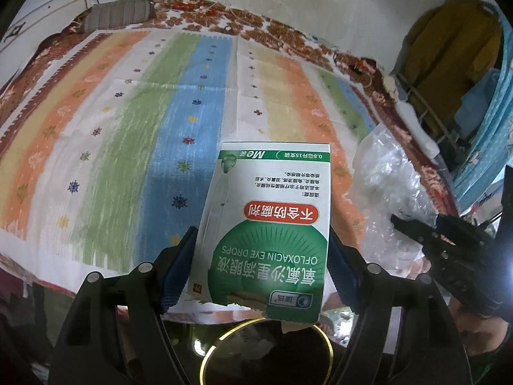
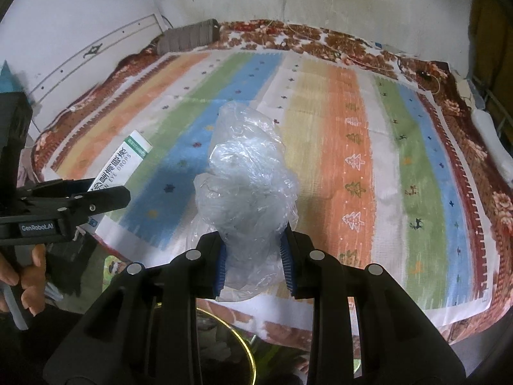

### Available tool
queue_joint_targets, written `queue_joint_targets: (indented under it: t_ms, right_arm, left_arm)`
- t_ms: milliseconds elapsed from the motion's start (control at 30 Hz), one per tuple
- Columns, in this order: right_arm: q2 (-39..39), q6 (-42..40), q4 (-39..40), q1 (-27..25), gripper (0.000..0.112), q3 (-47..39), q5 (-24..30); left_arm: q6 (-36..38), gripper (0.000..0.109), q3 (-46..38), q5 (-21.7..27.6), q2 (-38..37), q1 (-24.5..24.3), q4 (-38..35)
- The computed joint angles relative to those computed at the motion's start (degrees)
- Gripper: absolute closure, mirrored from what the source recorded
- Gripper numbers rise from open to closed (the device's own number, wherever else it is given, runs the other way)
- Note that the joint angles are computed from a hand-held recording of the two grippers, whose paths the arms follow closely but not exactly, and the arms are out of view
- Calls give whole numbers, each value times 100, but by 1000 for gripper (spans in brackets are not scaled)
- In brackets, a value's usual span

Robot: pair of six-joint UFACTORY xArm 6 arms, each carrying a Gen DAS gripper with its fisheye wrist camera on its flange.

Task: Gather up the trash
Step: 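Carry the plastic bag and eye-drops box in both tools over the gold-rimmed bin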

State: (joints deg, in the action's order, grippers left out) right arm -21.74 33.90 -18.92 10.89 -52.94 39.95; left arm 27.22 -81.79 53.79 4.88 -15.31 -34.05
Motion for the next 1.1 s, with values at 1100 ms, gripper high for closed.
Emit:
queue_joint_targets:
  t_ms: [1100]
  right_arm:
    - [-2171,1800,-591,1359,86,1623,573]
  left_arm:
    - [808,34,2326,553,-2313,482,-1325]
